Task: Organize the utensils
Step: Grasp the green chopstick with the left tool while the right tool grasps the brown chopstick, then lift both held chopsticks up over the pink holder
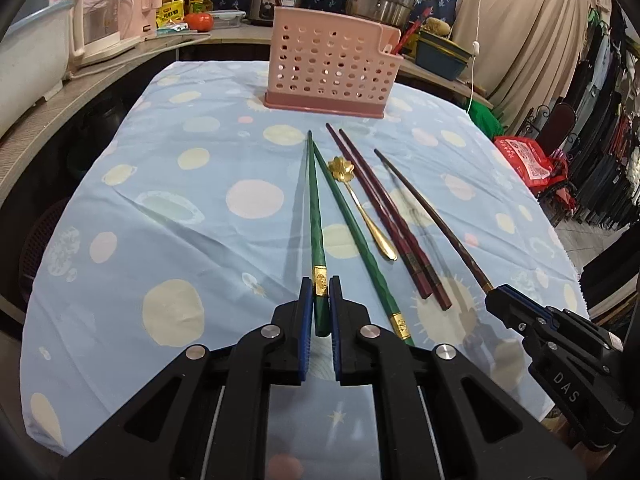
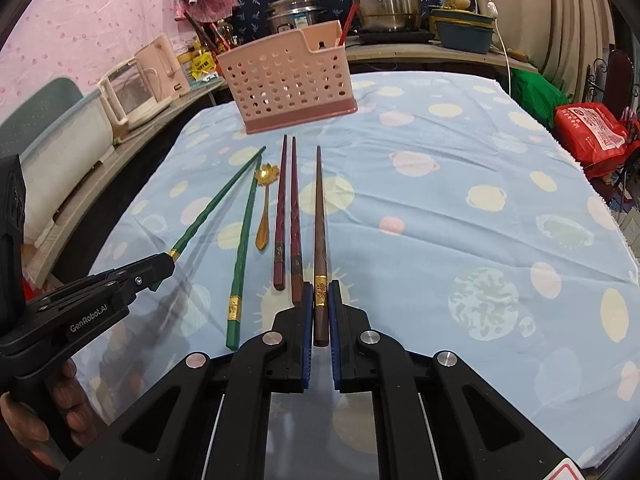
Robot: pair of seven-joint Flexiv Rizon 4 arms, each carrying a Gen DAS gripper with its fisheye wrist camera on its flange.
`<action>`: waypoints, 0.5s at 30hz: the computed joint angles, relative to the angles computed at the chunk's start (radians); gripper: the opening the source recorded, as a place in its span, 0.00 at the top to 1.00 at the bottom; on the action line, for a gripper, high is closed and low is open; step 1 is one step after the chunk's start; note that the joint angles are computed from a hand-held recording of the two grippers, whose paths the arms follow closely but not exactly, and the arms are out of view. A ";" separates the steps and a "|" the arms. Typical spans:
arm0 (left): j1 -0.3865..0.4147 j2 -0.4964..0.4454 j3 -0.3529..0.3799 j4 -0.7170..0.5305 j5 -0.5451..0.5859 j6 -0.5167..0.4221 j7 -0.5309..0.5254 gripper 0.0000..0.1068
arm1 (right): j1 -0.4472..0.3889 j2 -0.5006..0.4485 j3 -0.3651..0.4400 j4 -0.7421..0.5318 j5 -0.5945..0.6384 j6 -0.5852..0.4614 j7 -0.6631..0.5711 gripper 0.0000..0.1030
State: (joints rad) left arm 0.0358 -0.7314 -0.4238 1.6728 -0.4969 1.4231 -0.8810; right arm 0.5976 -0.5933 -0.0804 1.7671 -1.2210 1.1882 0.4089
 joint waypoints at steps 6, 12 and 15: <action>0.046 0.031 -0.059 0.034 -0.022 0.029 0.021 0.93 | -0.005 0.053 -0.006 0.023 -0.096 -0.014 0.088 0.93; 0.074 0.061 -0.093 0.045 -0.040 0.043 0.032 0.93 | -0.043 0.101 0.027 0.030 -0.185 -0.057 0.148 0.93; 0.090 0.071 -0.114 0.044 -0.050 0.057 0.042 0.93 | -0.067 0.121 0.044 0.030 -0.220 -0.069 0.170 0.93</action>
